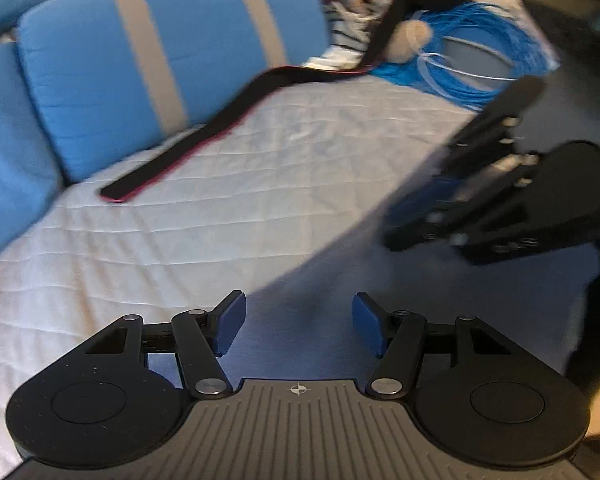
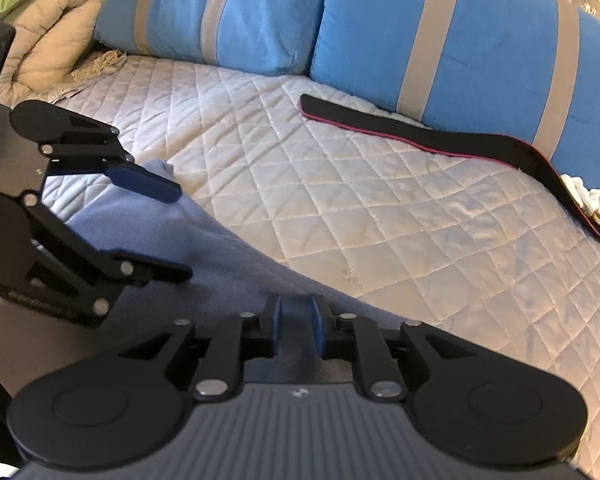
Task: Fold clothes
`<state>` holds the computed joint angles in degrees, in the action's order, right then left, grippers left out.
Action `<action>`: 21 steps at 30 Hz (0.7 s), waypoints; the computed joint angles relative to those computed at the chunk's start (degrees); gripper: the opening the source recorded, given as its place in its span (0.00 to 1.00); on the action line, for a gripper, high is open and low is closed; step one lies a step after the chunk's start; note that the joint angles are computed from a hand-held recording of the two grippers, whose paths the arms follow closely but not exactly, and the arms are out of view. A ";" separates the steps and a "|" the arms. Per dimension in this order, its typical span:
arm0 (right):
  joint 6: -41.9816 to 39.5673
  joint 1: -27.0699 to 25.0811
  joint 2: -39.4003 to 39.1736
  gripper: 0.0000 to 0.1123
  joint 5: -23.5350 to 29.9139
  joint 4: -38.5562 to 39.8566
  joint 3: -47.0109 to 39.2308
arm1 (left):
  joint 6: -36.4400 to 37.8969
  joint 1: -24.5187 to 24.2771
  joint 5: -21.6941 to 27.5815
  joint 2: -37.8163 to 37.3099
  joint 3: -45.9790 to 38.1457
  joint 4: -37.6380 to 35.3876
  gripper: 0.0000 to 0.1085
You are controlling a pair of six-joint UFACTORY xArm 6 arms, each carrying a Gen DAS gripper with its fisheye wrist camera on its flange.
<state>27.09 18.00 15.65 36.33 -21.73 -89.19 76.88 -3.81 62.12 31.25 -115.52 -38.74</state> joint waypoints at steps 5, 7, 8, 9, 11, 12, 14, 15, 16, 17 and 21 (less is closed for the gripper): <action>-0.13 -0.05 0.29 0.32 0.70 0.96 -0.38 | 1.32 0.82 5.20 1.35 -1.56 -2.90 0.52; -0.42 -0.16 0.27 0.33 0.65 1.35 -0.38 | 2.48 1.04 8.37 2.01 -2.93 -2.77 0.53; -0.61 -0.24 0.29 0.33 0.60 1.60 -0.42 | 3.08 1.03 9.54 2.11 -3.14 -2.41 0.53; -0.81 -0.32 0.38 0.34 0.53 2.01 -0.55 | 3.14 0.71 9.02 1.77 -2.27 -1.70 0.54; -1.29 -0.46 0.58 0.36 0.11 2.94 -0.78 | 1.91 0.28 8.73 1.83 -1.86 -0.80 0.55; -1.77 -0.54 0.64 0.38 -0.47 3.54 -0.77 | -0.22 0.29 9.96 2.99 -3.80 -0.36 0.55; -2.98 -0.58 0.83 0.43 -1.96 4.51 -0.76 | -3.65 0.42 12.61 5.38 -7.95 0.38 0.56; -3.58 -0.60 1.02 0.46 -2.75 4.87 -0.84 | -3.93 0.30 12.44 5.32 -7.82 0.53 0.56; -4.14 -0.61 1.38 0.47 -3.65 4.94 -1.07 | -4.21 0.18 12.24 5.22 -7.60 0.69 0.56; -4.72 -0.61 1.75 0.47 -4.55 5.02 -1.31 | -4.48 0.07 12.06 5.14 -7.44 0.84 0.57; -7.67 -0.75 4.19 0.47 -6.61 6.36 -3.48 | -4.47 0.12 12.16 4.95 -7.36 0.87 0.57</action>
